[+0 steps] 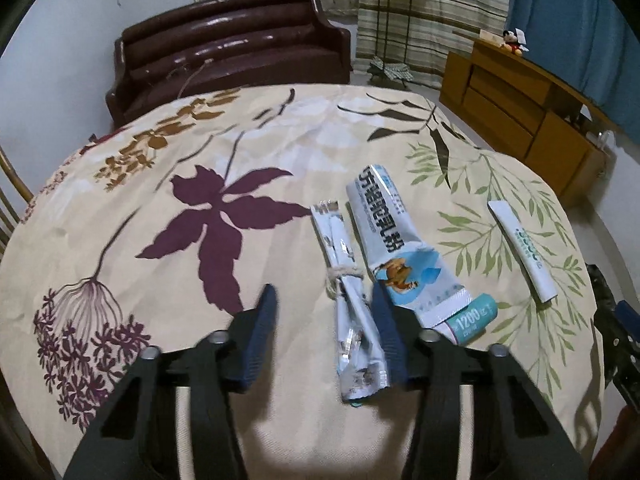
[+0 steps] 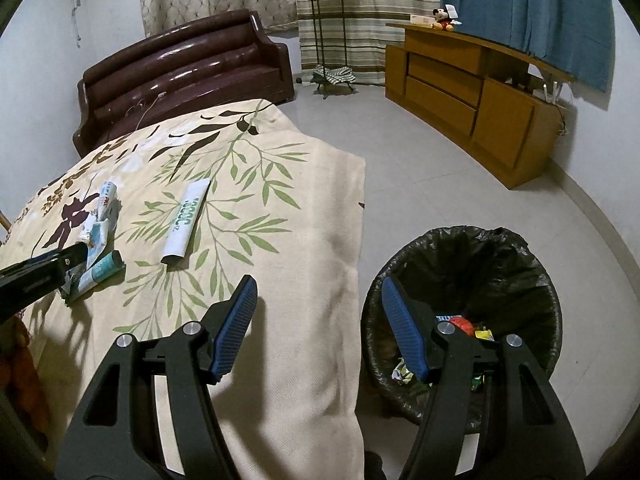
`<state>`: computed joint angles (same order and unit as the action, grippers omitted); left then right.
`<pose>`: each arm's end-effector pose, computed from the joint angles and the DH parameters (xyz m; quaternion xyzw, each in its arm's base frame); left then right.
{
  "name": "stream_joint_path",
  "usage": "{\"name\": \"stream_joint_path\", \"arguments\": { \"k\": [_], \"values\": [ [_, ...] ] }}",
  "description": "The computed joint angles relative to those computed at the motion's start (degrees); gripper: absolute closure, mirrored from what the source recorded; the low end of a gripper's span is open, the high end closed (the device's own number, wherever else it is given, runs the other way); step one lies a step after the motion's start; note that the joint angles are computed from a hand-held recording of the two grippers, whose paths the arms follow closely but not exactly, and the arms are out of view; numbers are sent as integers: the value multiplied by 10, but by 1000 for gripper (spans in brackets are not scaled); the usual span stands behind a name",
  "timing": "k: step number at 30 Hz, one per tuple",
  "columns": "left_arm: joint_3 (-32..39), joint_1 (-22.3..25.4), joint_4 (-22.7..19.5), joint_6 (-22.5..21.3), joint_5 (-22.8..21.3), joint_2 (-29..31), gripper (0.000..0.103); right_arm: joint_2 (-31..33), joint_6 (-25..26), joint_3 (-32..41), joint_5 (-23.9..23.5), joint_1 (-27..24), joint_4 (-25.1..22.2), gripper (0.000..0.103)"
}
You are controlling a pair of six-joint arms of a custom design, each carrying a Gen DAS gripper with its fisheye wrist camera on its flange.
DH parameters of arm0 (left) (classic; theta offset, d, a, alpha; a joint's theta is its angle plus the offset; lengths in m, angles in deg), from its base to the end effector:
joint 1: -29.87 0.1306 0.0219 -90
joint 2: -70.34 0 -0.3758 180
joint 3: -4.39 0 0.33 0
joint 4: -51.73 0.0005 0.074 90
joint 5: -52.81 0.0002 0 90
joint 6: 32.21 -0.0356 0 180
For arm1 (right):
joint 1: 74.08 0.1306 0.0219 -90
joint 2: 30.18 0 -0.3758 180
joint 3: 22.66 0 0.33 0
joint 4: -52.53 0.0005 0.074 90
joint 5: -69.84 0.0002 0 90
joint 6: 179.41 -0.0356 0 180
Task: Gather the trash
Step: 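Grasp the silver sachet with the left gripper, then grasp the white-green tube with the right gripper while the left gripper holds the sachet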
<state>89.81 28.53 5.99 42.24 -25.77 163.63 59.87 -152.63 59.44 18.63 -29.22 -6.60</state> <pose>0.4345 -0.0177 0.3728 0.1696 0.9305 -0.0554 0.3200 0.2915 0.2579 0.3670 0.2126 0.9021 -0.0394 0.3735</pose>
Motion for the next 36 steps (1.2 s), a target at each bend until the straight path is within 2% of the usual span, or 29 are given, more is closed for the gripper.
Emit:
{"name": "stream_joint_path", "arguments": {
  "k": [5, 9, 22, 33, 36],
  "values": [
    [-4, 1, 1, -14, 12, -2, 83, 2, 0, 3, 0, 1, -3, 40],
    [-7, 5, 3, -19, 23, -4, 85, 6, 2, 8, 2, 3, -8, 40],
    [-8, 43, 15, -34, 45, -19, 85, 31, 38, 57, 5, 0, -10, 40],
    [3, 83, 30, -47, 54, -11, 85, 111, 108, 149, -41, -18, 9, 42],
    [8, 93, 28, -48, 58, -5, 85, 132, 119, 173, -50, -23, 5, 48]
  ]
}}
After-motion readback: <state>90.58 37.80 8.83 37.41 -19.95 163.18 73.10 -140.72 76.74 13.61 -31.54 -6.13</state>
